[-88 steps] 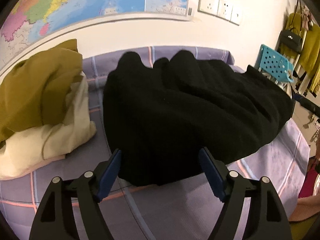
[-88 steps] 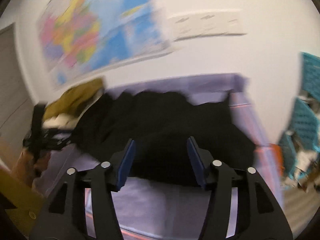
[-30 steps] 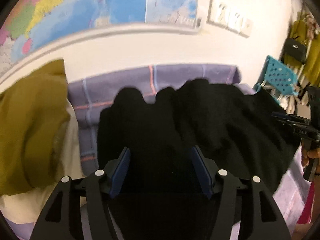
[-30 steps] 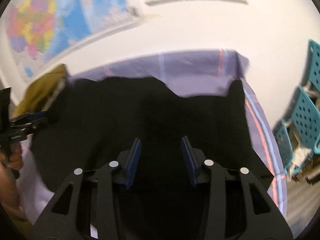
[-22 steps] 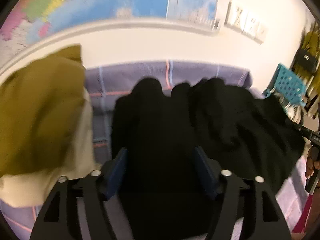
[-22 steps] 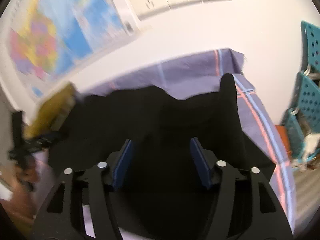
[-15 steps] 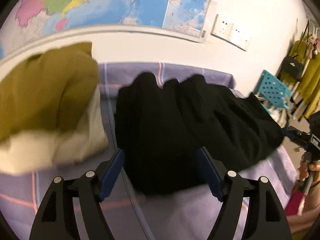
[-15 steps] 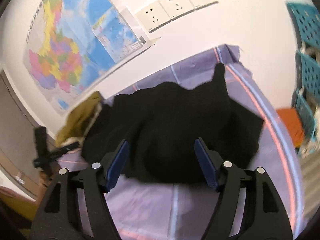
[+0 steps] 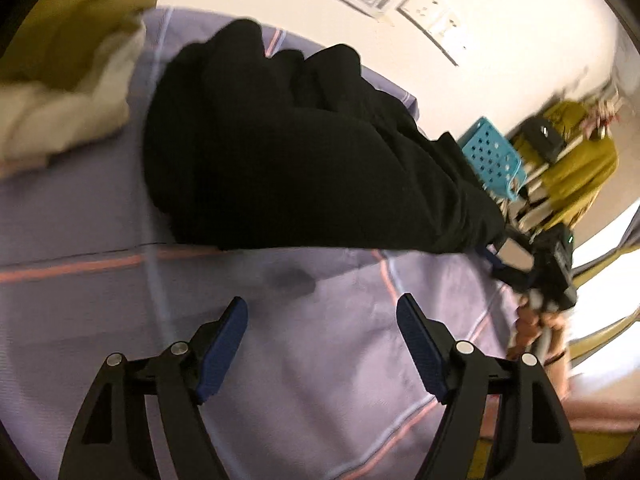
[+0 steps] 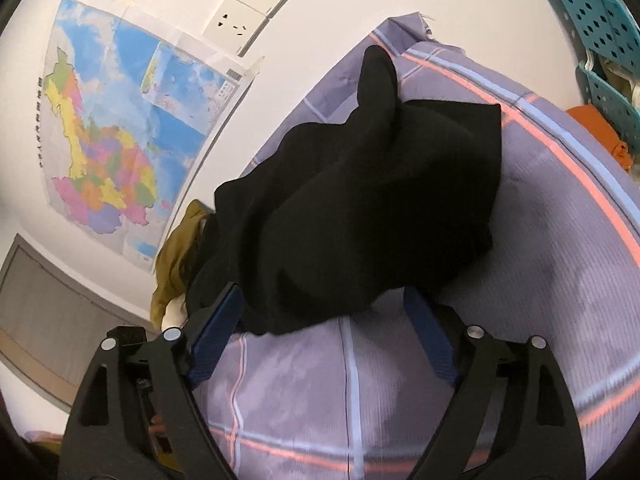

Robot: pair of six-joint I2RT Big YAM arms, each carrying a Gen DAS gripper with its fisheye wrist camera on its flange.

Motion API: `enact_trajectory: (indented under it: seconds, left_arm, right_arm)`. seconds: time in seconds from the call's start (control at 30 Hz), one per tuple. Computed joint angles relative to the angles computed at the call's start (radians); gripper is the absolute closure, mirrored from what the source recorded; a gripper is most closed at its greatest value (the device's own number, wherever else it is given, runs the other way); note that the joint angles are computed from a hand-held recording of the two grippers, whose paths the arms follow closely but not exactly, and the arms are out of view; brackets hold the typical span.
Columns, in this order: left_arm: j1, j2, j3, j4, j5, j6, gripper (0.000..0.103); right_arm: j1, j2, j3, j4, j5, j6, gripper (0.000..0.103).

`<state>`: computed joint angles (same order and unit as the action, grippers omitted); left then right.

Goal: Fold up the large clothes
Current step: 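Lift the jacket bundle with the right gripper and fold it over while the left gripper holds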

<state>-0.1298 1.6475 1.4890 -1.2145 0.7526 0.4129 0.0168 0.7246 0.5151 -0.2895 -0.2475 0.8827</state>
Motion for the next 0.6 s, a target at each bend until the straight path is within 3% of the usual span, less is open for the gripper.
enact_trajectory:
  seconds: [0.17,0.33,0.47,0.6]
  left_arm:
    - [-0.030,0.034,0.028,0.046,0.038,-0.100,0.023]
    - [-0.032,0.081,0.065,0.124,0.111,-0.292,0.023]
    - [-0.030,0.092,0.053,0.248,0.163,-0.474,0.023]
    - [-0.058,0.082,0.050,0.293,0.092,-0.502,0.023]
  right_arm:
    - [0.023,0.033,0.023,-0.018,0.053,0.005,0.018]
    - [0.019,0.030,0.019,-0.011,0.055,0.022,0.018]
    - [0.024,0.033,0.023,-0.012,0.068,0.034,0.018]
    - [0.032,0.041,0.033,-0.022,0.090,0.061,0.017]
